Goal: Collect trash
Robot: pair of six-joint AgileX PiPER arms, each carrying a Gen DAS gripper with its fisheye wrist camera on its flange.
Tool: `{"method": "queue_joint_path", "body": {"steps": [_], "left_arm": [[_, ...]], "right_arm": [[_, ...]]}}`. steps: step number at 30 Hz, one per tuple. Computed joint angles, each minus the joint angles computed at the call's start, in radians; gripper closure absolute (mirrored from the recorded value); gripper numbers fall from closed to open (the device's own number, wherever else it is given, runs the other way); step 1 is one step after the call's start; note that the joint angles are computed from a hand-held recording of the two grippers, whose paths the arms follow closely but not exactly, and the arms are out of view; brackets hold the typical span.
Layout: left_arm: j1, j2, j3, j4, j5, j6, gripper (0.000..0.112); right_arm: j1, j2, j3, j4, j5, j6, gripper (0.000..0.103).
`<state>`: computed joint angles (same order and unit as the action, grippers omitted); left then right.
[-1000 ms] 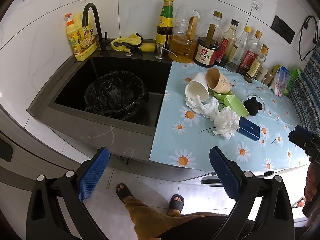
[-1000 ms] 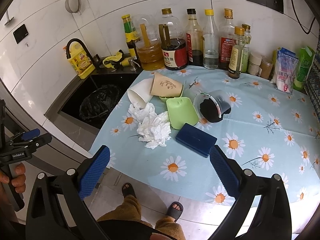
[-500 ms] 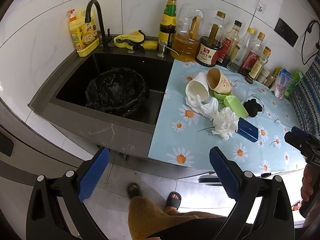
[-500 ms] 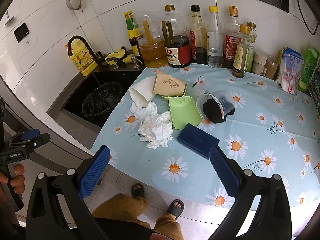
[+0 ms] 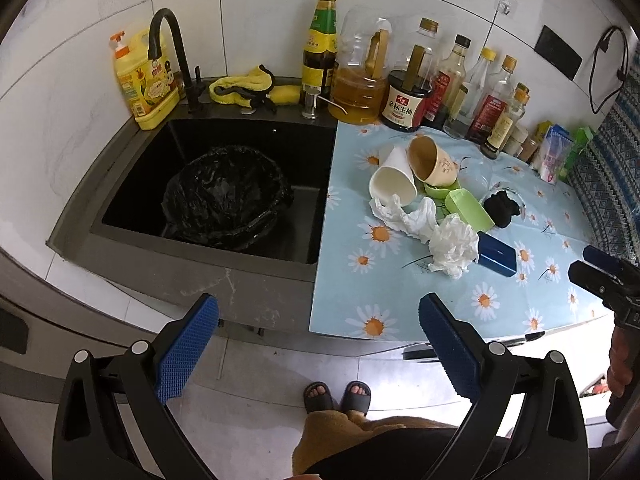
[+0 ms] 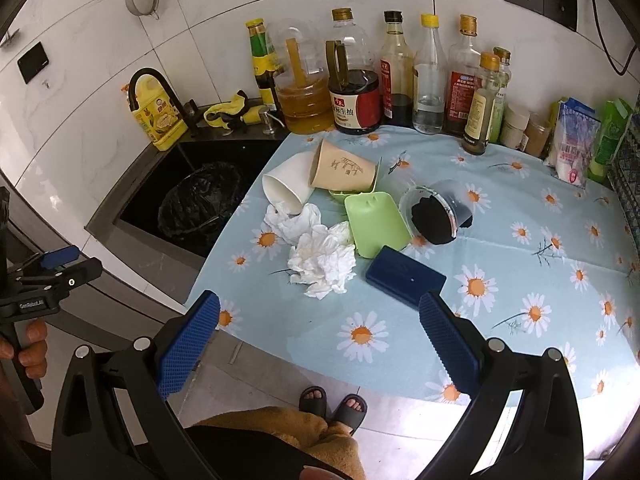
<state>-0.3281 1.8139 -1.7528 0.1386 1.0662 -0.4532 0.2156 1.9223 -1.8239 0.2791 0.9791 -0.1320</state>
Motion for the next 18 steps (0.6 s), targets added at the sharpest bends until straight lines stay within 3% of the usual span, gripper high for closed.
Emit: {"method": "queue_joint_path", "body": {"steps": [7, 12, 18], "left_arm": [[0.057, 0.038, -0.031, -0.096, -0.001, 0.132, 0.016], [0.088, 0.06, -0.017, -0.174, -0.043, 0.221, 0.016], [0.096, 0.087, 0.004, -0.248, -0.086, 0.274, 0.016]], "right_arm": [[0.019, 0.016, -0.031, -0.049, 0.036, 0.08, 0.004], [0.033, 0.031, -0.043, -0.114, 0.046, 0.123, 0.004], [0.0, 0.124, -0.157, -0.081, 0.141, 0.024, 0.004]]}}
